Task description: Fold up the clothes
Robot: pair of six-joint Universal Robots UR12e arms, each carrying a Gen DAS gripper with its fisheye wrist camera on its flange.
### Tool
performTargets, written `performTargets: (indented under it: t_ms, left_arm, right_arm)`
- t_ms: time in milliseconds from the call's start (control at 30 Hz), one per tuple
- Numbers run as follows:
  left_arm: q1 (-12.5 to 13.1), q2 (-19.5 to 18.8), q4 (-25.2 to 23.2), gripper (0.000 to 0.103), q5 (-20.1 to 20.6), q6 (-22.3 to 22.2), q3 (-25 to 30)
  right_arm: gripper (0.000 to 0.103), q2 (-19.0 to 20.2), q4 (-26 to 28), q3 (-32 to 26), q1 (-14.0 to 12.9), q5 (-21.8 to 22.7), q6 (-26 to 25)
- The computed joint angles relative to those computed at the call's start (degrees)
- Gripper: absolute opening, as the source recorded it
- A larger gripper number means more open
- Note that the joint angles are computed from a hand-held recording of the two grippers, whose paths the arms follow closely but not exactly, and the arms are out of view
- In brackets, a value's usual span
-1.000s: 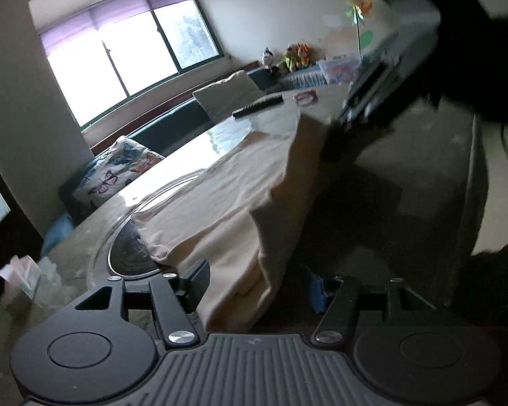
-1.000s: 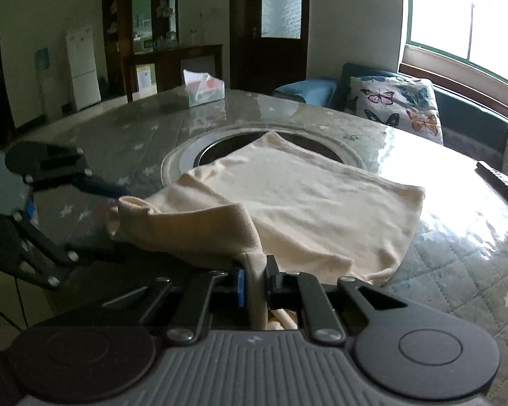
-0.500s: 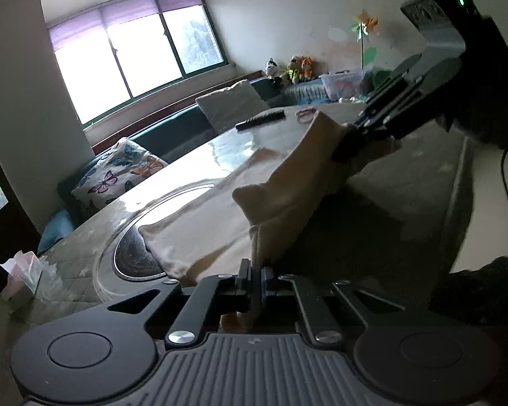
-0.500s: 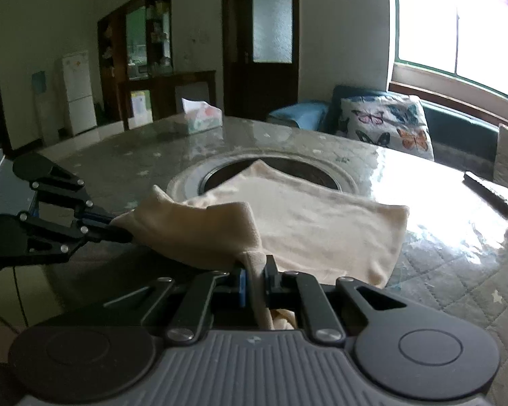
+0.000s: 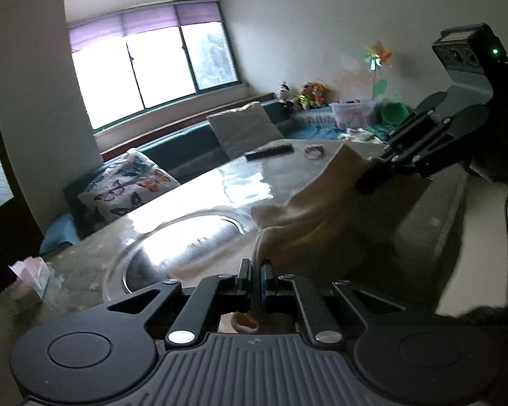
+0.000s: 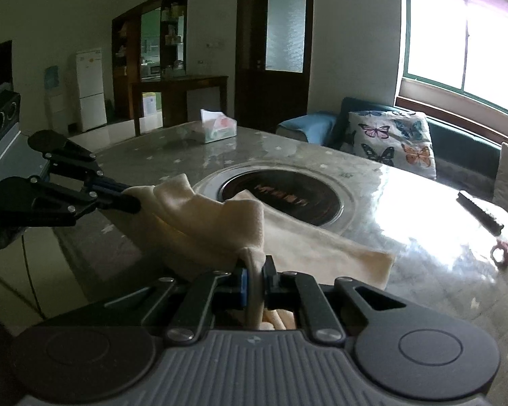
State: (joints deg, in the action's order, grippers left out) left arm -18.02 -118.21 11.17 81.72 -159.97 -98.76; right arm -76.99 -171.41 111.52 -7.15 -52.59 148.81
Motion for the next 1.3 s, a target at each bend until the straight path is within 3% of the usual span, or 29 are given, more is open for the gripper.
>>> performTargets:
  t_ms: [200,467,600,767,800,833,1033,1167,1300]
  left_arm:
    - [0.93,-4.01,-4.23,0.005,1.33,-2.66,7.38]
    - [2.07,-9.69,-14.6,0.005,2.85,-5.48,17.01]
    - [2.26,-12.18,-19.38,0.006,4.19,-6.71,20.47]
    - [2.02,-13.86,-21.42,0.017,6.63,-7.87,22.21]
    - [2.03,-13.87,-21.37,0.023,7.06,-8.13,22.18]
    - [2.02,-13.81,-21.02,0.029,7.62,-8.23,22.03]
    - [1.99,-12.77,-18.98,0.034,9.48,-10.75,21.54]
    - [1.86,-12.27,-19.71,0.033,5.03,-12.31,22.09]
    - [1.13,-13.27,-23.62,0.033,2.84,-11.73,24.54]
  right_arm:
    - [0.006,4.47,3.74,-7.34,1.45,-2.12,0.42]
    - [0.006,11.38,9.77,-17.41,3.27,-6.06,1.13]
    - [0.007,14.8,11.82,-20.87,4.07,-8.2,4.38]
    - [0.017,18.2,12.42,-23.1,4.64,-11.93,10.63]
    - [0.029,18.58,12.04,-23.19,4.57,-12.46,12.45]
    - [0.034,18.81,11.07,-23.07,4.45,-13.04,14.25]
    - [0.033,17.65,5.24,-21.21,3.55,-15.14,18.68]
    - [0.029,16.87,5.01,-20.77,3.54,-12.31,18.19]
    - [0.027,17.64,7.49,-21.76,4.69,-11.03,15.56]
